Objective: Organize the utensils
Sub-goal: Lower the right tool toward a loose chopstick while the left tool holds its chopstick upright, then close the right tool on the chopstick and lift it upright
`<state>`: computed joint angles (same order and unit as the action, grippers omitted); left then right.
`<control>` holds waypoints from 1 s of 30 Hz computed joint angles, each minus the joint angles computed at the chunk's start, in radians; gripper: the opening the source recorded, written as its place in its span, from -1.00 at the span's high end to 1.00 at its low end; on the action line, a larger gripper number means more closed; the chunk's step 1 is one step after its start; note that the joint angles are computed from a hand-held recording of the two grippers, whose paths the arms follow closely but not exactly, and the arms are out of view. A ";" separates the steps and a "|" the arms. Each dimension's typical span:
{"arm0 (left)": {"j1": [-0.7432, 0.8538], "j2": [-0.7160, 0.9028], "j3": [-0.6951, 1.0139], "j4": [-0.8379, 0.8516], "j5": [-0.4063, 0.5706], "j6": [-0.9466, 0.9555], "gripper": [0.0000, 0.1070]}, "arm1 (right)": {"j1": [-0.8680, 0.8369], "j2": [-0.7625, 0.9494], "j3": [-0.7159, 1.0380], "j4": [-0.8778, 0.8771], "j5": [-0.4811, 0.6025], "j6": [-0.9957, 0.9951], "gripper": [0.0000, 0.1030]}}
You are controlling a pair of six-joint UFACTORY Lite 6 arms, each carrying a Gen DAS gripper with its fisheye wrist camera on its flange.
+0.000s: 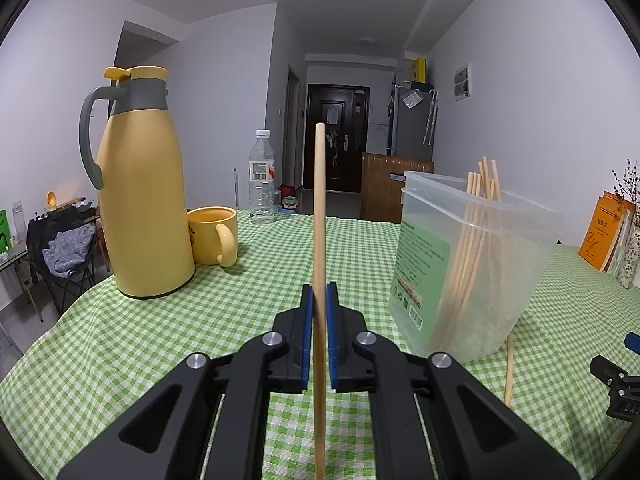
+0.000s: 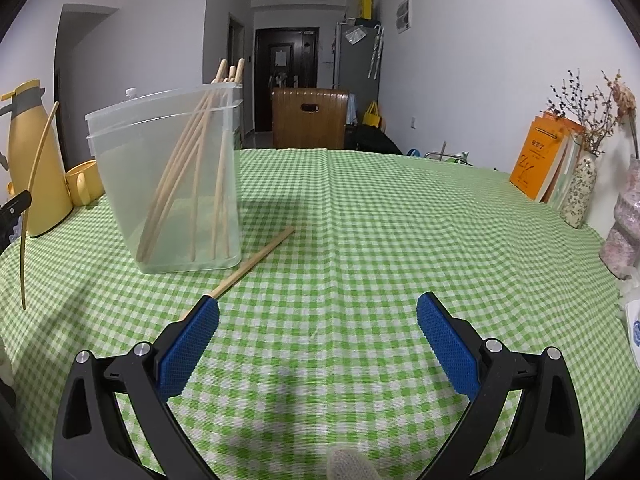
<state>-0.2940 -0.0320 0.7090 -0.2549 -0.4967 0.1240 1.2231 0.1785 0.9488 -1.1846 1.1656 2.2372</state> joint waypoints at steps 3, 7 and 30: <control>0.001 -0.006 -0.004 0.010 0.001 -0.009 0.93 | -0.019 -0.004 0.023 0.007 -0.023 -0.034 -0.85; 0.003 -0.015 -0.010 0.026 0.001 -0.021 0.93 | -0.058 -0.005 0.065 0.025 -0.069 -0.089 -0.85; 0.024 -0.120 -0.068 0.145 0.014 -0.138 0.93 | -0.475 0.257 0.507 0.688 -0.534 -0.869 0.48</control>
<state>-0.2701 -0.1519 0.6413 -0.1099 -0.4824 -0.0138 0.7479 0.4351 1.4556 -0.4967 0.6316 1.3683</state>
